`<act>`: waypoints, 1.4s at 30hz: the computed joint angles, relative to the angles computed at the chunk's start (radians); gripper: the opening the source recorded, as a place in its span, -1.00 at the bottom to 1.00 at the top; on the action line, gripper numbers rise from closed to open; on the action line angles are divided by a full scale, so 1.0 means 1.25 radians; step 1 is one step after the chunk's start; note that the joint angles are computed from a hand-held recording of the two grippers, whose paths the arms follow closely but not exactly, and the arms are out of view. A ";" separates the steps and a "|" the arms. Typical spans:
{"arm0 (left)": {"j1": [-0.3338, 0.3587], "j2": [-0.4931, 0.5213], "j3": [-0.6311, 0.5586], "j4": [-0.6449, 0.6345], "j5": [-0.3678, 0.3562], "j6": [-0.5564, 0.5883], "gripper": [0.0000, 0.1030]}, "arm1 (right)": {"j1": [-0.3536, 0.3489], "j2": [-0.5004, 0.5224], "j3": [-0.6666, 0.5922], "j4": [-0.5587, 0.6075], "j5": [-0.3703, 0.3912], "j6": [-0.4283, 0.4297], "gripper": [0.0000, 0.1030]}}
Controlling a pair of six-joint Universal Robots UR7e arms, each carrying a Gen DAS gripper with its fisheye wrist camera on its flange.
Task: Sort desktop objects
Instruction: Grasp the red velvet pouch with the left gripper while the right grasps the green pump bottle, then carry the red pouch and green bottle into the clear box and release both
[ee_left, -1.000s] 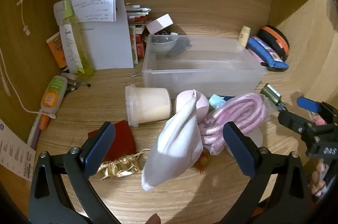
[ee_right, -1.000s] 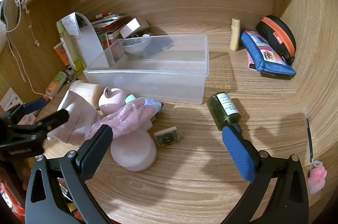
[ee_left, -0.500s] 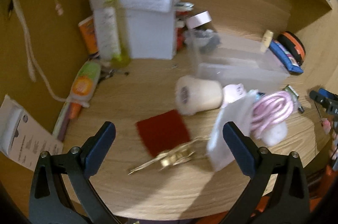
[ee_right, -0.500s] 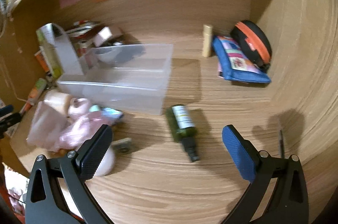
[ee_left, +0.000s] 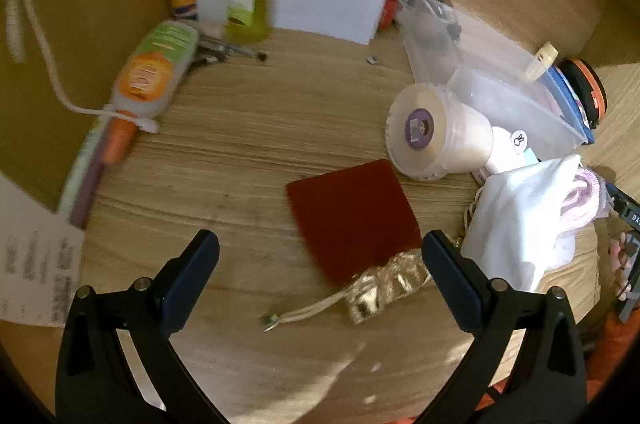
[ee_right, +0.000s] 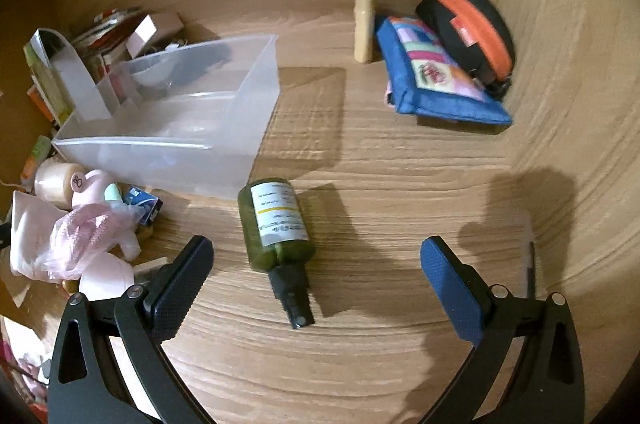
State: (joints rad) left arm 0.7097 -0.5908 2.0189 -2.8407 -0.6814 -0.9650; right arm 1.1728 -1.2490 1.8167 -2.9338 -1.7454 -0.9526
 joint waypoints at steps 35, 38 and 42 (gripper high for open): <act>0.016 0.035 -0.049 0.000 0.070 0.039 -0.91 | 0.028 0.046 -0.034 0.024 -0.014 -0.075 -0.26; 0.000 0.026 -0.040 -0.006 0.088 0.027 -0.91 | 0.031 0.027 -0.027 0.022 0.014 -0.068 -0.26; -0.022 0.016 -0.040 -0.012 0.117 0.030 -0.91 | 0.036 0.009 -0.025 0.024 0.048 -0.068 -0.26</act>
